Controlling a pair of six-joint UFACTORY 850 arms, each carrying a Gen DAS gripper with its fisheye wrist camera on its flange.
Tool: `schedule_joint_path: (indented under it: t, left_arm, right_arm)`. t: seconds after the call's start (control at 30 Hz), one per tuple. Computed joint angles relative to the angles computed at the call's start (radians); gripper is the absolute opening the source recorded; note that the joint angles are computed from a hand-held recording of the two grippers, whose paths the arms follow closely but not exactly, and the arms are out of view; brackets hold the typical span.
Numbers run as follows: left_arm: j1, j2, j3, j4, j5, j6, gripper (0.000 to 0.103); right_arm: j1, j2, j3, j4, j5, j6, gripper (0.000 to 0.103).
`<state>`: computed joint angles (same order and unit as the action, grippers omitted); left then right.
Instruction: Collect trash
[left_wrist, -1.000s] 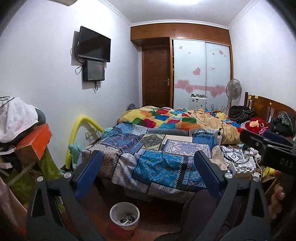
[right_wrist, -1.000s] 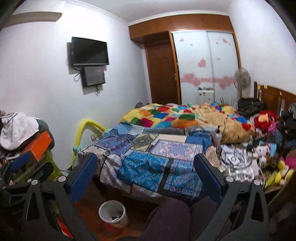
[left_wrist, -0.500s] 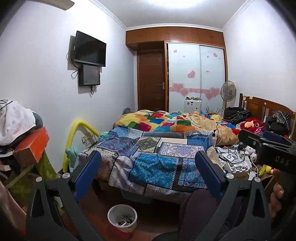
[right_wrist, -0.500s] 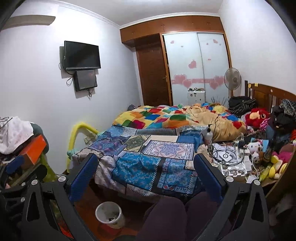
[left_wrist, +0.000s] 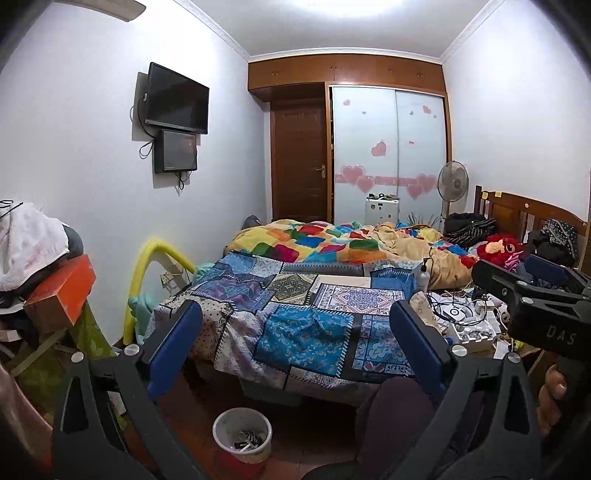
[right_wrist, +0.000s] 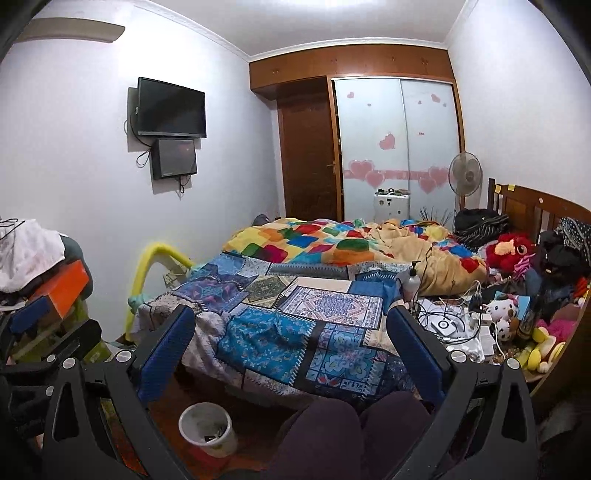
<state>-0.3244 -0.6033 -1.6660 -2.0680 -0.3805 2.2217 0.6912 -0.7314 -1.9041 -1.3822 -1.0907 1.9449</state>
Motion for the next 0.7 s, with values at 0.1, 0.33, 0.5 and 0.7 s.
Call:
schedule_joint_path:
  t: [0.1,0.33,0.5,0.7]
  left_arm:
    - [0.0,0.001,0.002,0.002,0.0,-0.002,0.102]
    - [0.003,0.002,0.005,0.009,-0.004,-0.009,0.102]
    - [0.002,0.006,0.01,0.011,-0.005,-0.011,0.102]
    - [0.003,0.006,0.011,0.012,-0.007,-0.013,0.102]
  right_arm:
    - [0.001,-0.001,-0.001,-0.001,0.0,-0.007,0.103]
    - [0.001,0.0,-0.001,0.001,0.001,-0.01,0.103]
    - [0.002,-0.002,-0.005,0.003,0.0,-0.012,0.103]
    - [0.002,-0.005,-0.008,0.005,-0.001,-0.013,0.103]
